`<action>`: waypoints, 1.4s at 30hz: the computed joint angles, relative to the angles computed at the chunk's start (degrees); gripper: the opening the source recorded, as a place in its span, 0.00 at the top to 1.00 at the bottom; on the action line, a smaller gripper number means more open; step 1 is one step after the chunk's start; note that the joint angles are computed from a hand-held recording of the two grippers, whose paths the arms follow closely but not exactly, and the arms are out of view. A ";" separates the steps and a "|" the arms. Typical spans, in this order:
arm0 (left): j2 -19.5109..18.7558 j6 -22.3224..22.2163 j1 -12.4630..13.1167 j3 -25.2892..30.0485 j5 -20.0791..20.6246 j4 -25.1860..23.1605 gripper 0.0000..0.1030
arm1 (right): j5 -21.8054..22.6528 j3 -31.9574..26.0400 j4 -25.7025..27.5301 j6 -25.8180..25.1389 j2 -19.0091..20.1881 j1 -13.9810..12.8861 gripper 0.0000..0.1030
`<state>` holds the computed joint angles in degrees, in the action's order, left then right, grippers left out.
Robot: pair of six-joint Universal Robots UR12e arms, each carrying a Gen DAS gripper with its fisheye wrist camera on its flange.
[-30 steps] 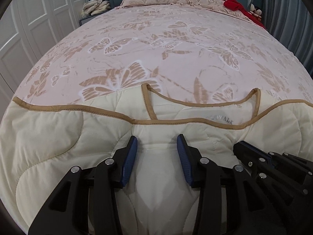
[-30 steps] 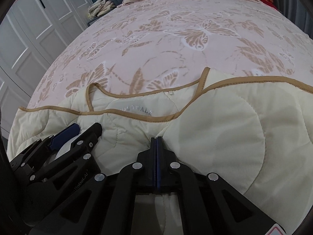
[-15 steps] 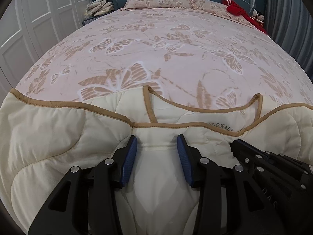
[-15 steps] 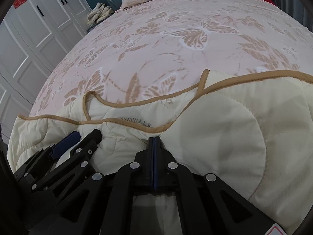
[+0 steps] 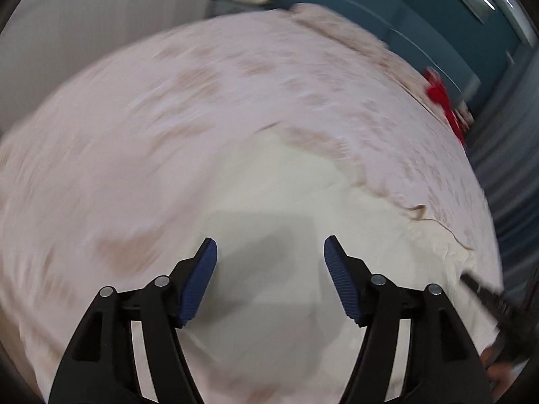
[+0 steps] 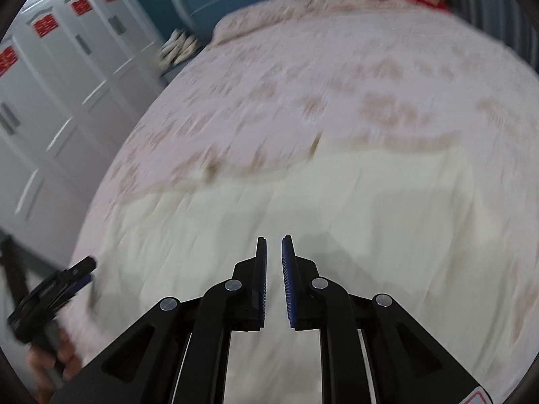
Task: Fold large clothes
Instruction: 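Grasp the jacket's quilted end with both tools and lift it up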
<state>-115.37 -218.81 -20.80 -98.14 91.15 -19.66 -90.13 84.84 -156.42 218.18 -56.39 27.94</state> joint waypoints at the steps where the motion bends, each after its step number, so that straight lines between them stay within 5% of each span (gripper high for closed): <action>1: 1.49 -2.60 0.83 -2.93 -1.40 0.83 0.38 | 0.67 0.69 0.90 0.04 -0.45 0.73 0.88; 7: 3.22 -11.88 2.96 -10.56 -9.29 7.65 0.38 | 3.59 0.36 4.63 0.66 0.85 3.63 0.92; 10: 2.01 -10.69 2.42 -9.69 -10.06 8.68 0.38 | 1.46 -0.56 6.64 0.23 1.62 4.43 0.93; 18: -0.94 -13.55 1.53 -7.12 -11.00 10.64 0.33 | 5.77 0.50 4.14 4.57 2.73 2.88 1.00; 23: -0.31 -10.78 0.15 -4.80 -8.88 7.57 0.74 | 7.54 1.31 2.09 6.70 2.96 2.41 1.00; 25: 0.63 -9.13 -0.66 -4.08 -6.98 7.13 0.78 | 7.17 1.46 3.02 7.62 2.13 2.52 1.00; 30: 2.44 -5.62 -1.85 -2.11 -5.49 6.47 0.83 | 4.11 3.68 4.72 3.28 -1.35 4.07 1.00; 36: 3.20 -2.29 -4.52 0.04 -4.03 5.89 0.86 | 10.00 5.27 0.58 7.90 0.21 2.90 0.96; 42: 3.28 4.77 -7.64 2.46 0.03 5.81 0.87 | 17.02 0.72 -2.36 6.12 4.61 2.69 0.96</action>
<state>-112.09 -214.04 -28.45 -95.68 91.18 -13.85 -73.11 85.56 -158.78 224.30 -51.78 30.63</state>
